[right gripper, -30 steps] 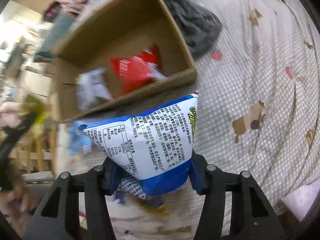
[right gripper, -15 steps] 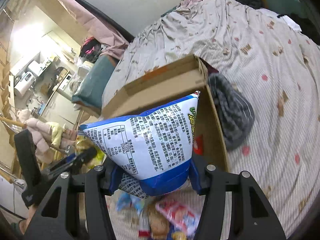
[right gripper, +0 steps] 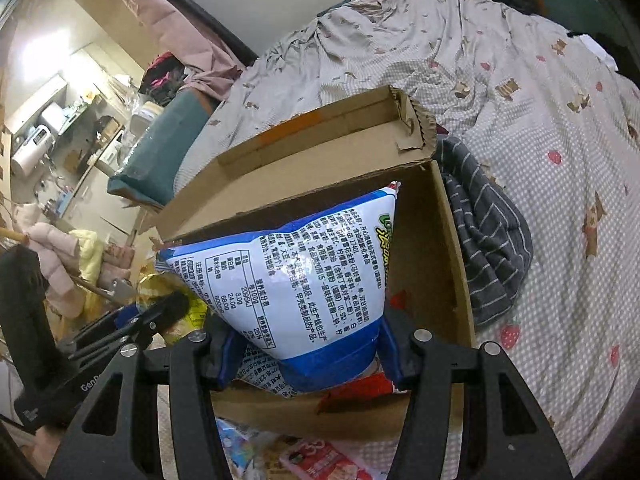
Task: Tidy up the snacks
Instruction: 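Lift both bags over the box and release them inside with both tools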
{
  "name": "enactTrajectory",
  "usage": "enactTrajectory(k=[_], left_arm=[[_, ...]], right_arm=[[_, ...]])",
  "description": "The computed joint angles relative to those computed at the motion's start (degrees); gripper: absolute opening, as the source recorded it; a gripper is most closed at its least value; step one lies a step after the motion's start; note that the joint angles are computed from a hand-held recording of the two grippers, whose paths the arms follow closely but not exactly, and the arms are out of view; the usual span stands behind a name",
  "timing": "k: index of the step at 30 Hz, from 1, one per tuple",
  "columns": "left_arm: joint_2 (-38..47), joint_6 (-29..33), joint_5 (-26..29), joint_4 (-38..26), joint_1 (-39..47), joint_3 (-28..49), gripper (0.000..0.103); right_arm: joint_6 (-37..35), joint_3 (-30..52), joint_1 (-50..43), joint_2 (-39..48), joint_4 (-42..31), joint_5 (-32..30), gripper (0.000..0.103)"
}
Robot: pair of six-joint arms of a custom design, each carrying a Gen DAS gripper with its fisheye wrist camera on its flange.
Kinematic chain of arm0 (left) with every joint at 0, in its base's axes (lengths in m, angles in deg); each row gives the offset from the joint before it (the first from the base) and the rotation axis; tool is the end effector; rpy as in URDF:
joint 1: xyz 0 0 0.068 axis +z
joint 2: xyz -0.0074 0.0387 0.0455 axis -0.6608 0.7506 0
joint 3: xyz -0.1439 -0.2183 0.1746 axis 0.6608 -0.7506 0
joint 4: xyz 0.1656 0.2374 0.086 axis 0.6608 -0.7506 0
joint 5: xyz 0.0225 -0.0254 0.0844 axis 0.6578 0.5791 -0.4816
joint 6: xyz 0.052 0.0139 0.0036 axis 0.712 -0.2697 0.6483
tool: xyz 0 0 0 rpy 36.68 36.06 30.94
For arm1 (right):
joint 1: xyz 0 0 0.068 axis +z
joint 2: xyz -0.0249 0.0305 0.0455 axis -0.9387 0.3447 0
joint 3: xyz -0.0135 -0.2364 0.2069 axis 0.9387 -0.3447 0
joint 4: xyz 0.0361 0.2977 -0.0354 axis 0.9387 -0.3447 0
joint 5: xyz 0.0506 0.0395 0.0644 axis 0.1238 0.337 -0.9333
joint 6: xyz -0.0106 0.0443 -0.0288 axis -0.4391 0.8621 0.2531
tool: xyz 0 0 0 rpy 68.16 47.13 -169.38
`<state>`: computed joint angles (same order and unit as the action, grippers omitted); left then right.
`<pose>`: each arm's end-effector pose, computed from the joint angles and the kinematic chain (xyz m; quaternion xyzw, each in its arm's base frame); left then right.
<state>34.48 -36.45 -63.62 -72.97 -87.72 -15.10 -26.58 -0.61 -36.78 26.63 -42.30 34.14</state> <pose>0.1544 -0.1431 0.1479 -0.0582 0.9515 -0.0561 0.2969 0.1856 0.1288 0.1534 -0.0635 0.9292 0.2598 0.2549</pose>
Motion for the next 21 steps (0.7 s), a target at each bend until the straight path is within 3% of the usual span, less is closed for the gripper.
enactTrajectory(k=[11,12,14,15,16,21], left_arm=[[1.04,0.76,-2.73,0.76,-2.75,1.26,0.035],[0.87,0.81,-2.57,0.77,-2.68,1.25,0.038],[0.27,0.64,-2.72,0.59,-2.59,1.04,0.066],[0.12,0.11,-3.51,0.22,-2.97,1.03,0.074],[0.08,-0.66,-4.70,-0.59,-3.50,1.14,0.083],[-0.29,-1.13,-7.09,-2.45,-4.85,1.29,0.084]], right_arm=[[1.59,-2.24,-3.30,-1.31,3.74,-3.65,0.064],[1.65,-2.34,-3.47,-1.60,3.75,-3.83,0.067],[1.85,-2.35,-3.40,-2.15,3.11,-3.18,0.081],[2.17,-2.60,-3.33,-2.56,3.11,-2.68,0.092],[2.33,-2.64,-3.33,-2.66,2.95,-2.34,0.093],[1.53,-2.47,-3.46,-2.75,2.15,-3.34,0.093]])
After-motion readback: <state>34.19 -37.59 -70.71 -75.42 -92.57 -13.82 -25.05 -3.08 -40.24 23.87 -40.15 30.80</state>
